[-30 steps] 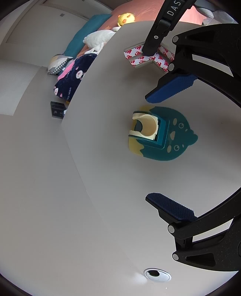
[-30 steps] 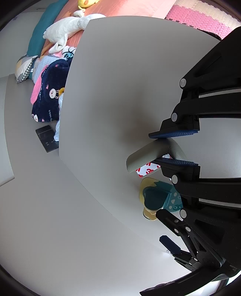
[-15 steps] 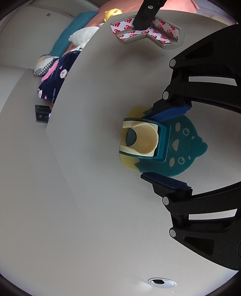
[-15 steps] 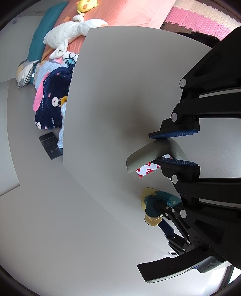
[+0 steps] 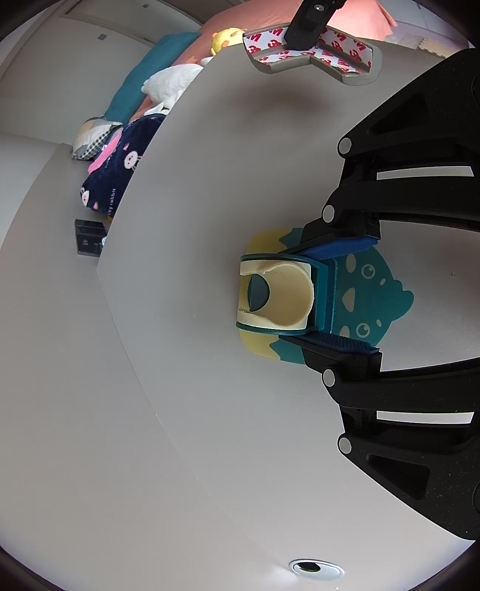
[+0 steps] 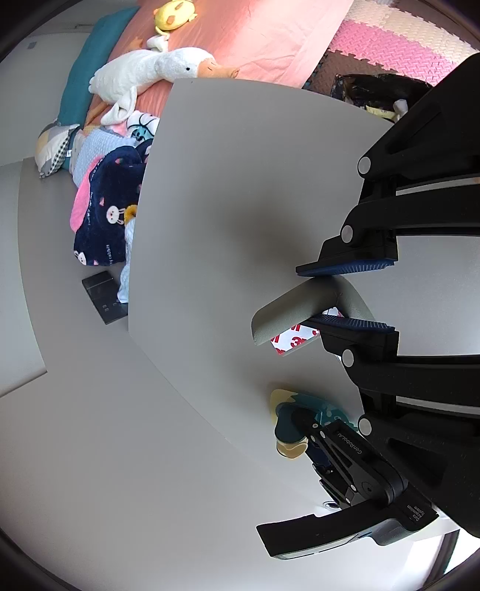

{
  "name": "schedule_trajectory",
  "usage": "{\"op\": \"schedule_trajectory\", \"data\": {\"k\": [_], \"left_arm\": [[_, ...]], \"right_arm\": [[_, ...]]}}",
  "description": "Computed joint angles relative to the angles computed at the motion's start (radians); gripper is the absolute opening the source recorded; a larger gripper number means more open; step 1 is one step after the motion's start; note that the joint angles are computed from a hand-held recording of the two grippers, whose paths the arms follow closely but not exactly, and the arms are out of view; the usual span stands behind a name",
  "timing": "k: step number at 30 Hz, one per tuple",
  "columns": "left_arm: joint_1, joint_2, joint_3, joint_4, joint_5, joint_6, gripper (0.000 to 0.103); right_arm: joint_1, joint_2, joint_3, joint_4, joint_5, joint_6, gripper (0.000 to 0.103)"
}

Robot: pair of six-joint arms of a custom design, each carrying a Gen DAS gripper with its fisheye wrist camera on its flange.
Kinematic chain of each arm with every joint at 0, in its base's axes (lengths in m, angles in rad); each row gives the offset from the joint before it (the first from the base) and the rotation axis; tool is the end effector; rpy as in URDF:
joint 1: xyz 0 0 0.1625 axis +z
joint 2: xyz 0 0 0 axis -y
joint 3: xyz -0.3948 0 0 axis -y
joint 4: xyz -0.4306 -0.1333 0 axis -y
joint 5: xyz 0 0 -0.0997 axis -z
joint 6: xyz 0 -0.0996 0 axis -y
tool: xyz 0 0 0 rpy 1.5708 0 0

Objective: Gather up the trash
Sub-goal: 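Carry the tape dispenser and card with both grippers over the black bin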

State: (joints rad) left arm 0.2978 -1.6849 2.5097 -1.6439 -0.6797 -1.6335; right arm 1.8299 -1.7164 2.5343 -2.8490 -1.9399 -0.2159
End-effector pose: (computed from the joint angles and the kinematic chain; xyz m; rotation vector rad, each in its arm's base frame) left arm -0.2033 -0.2829 0.1247 0.0132 2.1853 -0.9191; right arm 0.1883 -0.3305 0.2000 0.5231 -2.6655 0.6466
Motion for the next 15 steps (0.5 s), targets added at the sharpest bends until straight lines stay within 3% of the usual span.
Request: {"op": "schedule_trajectory", "data": {"k": [8,15], "left_arm": [[-0.069,0.035,-0.015,-0.001,-0.037,-0.037,0.036],[-0.111,0.132,-0.056,-0.062,-0.059,-0.010,0.036]], "right_arm": [[-0.026,-0.125,0.019,0.070,0.003,-0.035,0.022],[-0.062,-0.232,0.036,0.131,0.028,-0.059,0.022]]}}
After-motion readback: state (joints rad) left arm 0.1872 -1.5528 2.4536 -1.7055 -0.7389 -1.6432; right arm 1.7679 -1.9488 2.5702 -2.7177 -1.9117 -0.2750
